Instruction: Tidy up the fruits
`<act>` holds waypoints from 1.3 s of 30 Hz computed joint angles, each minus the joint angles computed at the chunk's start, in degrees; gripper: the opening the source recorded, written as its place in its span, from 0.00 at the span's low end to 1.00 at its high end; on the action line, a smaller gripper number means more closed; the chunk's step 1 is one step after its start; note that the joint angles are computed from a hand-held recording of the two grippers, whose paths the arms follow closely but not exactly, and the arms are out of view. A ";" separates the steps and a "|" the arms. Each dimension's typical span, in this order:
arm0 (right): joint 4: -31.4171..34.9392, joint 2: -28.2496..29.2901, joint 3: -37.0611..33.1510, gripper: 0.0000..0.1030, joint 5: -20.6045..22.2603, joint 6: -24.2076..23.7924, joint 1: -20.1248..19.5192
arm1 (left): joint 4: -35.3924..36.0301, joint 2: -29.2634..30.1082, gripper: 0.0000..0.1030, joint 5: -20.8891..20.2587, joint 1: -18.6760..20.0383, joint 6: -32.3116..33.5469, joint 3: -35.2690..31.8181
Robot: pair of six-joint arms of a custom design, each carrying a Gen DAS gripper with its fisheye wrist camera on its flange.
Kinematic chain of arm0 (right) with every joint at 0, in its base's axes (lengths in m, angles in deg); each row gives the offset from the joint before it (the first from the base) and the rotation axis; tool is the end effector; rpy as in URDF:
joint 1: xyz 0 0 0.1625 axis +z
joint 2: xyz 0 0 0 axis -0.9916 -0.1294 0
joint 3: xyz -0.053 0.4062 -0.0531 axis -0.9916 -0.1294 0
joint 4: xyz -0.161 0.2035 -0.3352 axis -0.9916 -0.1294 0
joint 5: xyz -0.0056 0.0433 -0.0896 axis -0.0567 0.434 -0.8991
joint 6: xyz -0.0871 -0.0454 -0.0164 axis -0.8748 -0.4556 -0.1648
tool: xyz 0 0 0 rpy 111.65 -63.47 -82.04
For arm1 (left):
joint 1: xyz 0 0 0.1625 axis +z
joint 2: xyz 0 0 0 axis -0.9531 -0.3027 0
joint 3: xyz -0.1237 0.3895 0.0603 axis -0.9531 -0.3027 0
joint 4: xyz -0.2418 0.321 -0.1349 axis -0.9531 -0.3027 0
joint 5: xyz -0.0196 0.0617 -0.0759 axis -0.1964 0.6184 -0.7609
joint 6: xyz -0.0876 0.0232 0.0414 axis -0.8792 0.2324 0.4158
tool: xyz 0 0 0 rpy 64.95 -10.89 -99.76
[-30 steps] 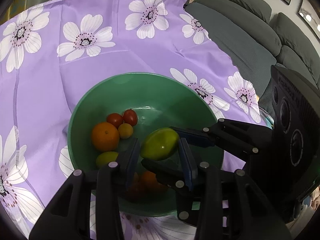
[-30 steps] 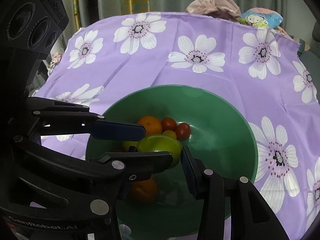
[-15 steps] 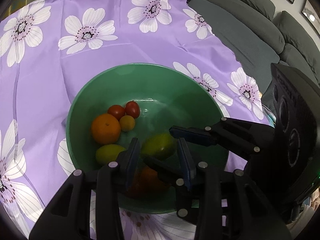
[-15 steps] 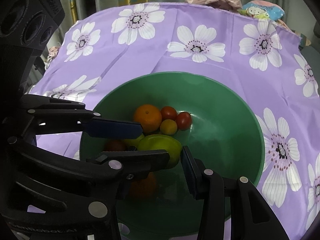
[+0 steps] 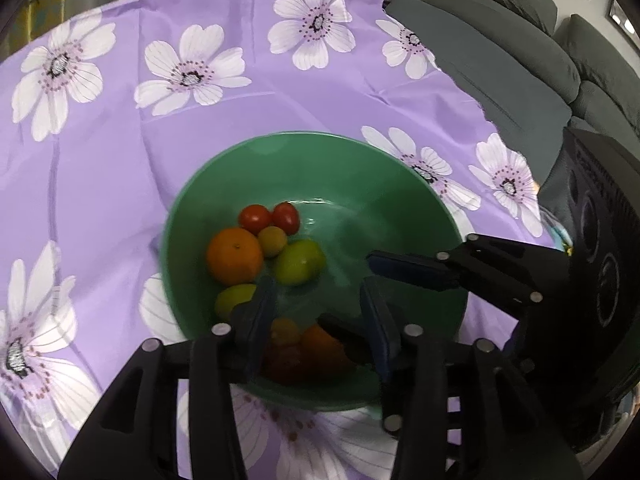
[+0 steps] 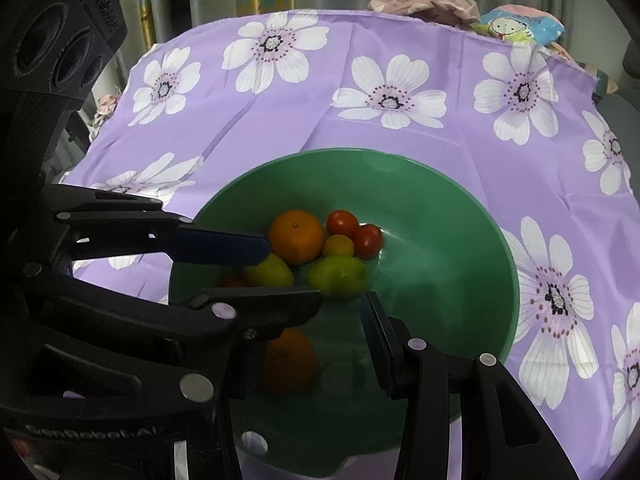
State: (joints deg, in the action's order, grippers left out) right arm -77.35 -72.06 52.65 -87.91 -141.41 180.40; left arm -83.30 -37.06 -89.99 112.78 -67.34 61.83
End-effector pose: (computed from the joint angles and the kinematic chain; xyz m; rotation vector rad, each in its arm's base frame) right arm 0.1844 -0.6130 0.2689 1.1628 -2.2854 0.5264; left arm -0.3962 -0.5961 0.1157 0.5400 2.5192 -0.7113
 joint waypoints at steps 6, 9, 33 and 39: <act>-2.17 -1.55 1.72 0.45 -0.36 -0.36 0.24 | 1.26 -1.91 0.60 4.66 -1.66 -1.37 2.11; -5.22 -2.83 3.46 0.60 -1.02 -1.42 0.46 | 2.11 -3.12 0.63 7.72 -2.91 -2.35 3.68; -11.23 -8.07 6.82 0.81 -2.64 -3.45 3.36 | 17.16 -5.73 0.80 20.49 -9.23 -13.69 4.12; -11.62 -8.61 7.18 0.81 -2.57 -3.15 3.31 | 21.58 -5.44 0.80 21.77 -9.40 -16.86 3.11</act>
